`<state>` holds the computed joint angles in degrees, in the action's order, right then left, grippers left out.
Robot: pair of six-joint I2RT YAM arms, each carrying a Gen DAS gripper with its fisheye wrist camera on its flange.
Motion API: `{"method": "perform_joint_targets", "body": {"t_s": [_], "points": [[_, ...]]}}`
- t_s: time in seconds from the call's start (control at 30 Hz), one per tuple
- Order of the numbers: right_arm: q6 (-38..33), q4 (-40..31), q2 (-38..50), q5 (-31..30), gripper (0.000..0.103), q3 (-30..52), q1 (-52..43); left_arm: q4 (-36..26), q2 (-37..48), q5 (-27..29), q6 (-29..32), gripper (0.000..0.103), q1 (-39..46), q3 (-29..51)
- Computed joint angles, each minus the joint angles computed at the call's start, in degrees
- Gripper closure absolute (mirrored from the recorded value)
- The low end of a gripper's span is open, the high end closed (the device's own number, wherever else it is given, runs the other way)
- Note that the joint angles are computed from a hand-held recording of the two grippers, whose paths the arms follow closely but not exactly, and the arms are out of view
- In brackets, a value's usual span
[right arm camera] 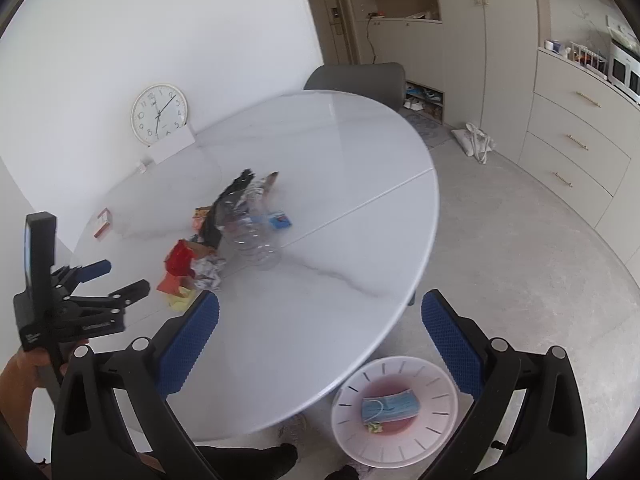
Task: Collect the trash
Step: 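Move both tools back over the table, then grasp the brown-and-red paper with the left tool while the right tool grasps the clear bottle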
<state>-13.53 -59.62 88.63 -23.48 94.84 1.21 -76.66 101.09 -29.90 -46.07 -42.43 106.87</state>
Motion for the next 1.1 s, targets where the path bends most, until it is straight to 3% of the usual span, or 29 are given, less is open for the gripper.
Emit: {"method": "perform_joint_targets", "body": {"t_s": [0.17,0.37,0.43,0.47,0.53,0.63,0.8,1.1], "points": [[6.5,1.5,-0.5,6.0,0.002,-1.2,8.1,10.2,-3.3,2.6,16.8,0.012,7.9,-10.2],[13.3,0.9,-0.3,13.5,0.002,-2.2,14.0,20.9,-2.2,11.2,30.1,0.032,15.6,-15.8],[15.7,0.7,-0.1,15.1,0.002,-2.6,15.3,23.0,-0.9,13.7,32.9,0.046,17.5,-16.5],[16.6,0.7,0.1,15.8,0.002,-2.9,15.9,23.9,-0.3,14.7,33.7,0.05,18.3,-16.9],[18.5,0.6,0.6,16.9,0.002,-3.0,17.1,25.2,-0.1,17.4,34.3,0.073,19.9,-17.8],[20.1,1.1,2.1,17.7,0.002,-3.0,18.9,26.9,-1.3,21.9,33.5,0.09,22.1,-19.4],[20.0,4.0,6.2,17.8,0.002,-1.7,21.7,28.7,-3.9,23.3,33.1,0.096,23.2,-22.3],[14.3,17.6,19.6,17.9,0.002,2.0,23.7,27.3,-10.5,24.8,27.6,0.096,23.5,-23.5]]}}
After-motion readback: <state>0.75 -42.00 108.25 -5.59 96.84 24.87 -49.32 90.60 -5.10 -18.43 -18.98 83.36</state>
